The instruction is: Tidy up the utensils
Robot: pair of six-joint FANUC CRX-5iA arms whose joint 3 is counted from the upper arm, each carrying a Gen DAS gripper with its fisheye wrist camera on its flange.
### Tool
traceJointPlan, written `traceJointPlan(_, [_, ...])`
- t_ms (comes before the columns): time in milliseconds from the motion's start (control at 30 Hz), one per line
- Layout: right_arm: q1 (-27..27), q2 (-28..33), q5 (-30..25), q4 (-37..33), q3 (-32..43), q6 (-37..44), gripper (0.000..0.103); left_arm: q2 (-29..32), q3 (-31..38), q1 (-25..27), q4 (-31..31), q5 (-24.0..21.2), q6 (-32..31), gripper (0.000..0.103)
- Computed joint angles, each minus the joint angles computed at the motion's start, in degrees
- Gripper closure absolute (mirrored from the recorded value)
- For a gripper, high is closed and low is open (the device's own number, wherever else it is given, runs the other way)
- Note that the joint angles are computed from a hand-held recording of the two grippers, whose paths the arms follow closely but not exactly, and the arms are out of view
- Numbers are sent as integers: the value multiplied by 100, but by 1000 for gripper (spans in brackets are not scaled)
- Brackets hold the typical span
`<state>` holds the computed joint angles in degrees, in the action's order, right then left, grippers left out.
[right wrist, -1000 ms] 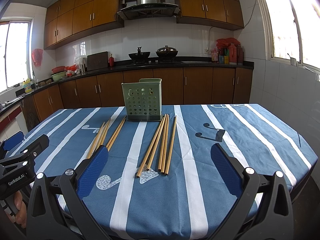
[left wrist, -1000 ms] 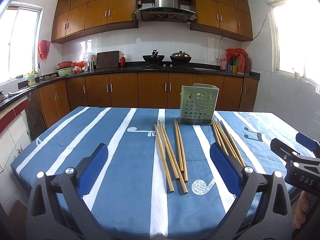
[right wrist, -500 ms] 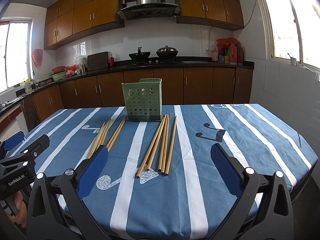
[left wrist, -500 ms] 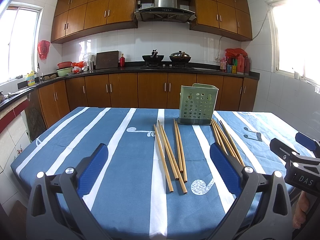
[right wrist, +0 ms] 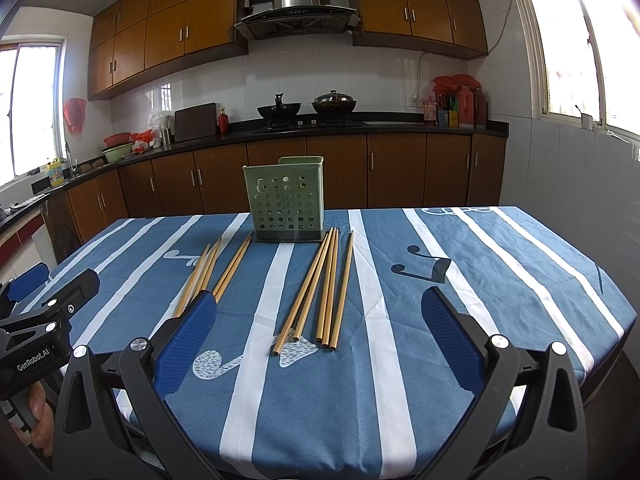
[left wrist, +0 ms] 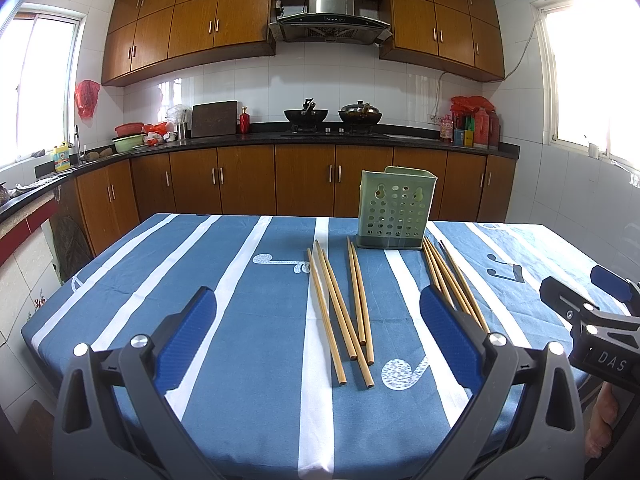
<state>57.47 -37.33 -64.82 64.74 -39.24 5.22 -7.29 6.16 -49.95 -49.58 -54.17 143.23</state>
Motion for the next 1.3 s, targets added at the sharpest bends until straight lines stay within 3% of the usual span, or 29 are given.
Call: traceJointPlan(1300, [-52, 0, 26, -70, 13, 40, 2, 6, 6, 19, 56, -20, -34, 4])
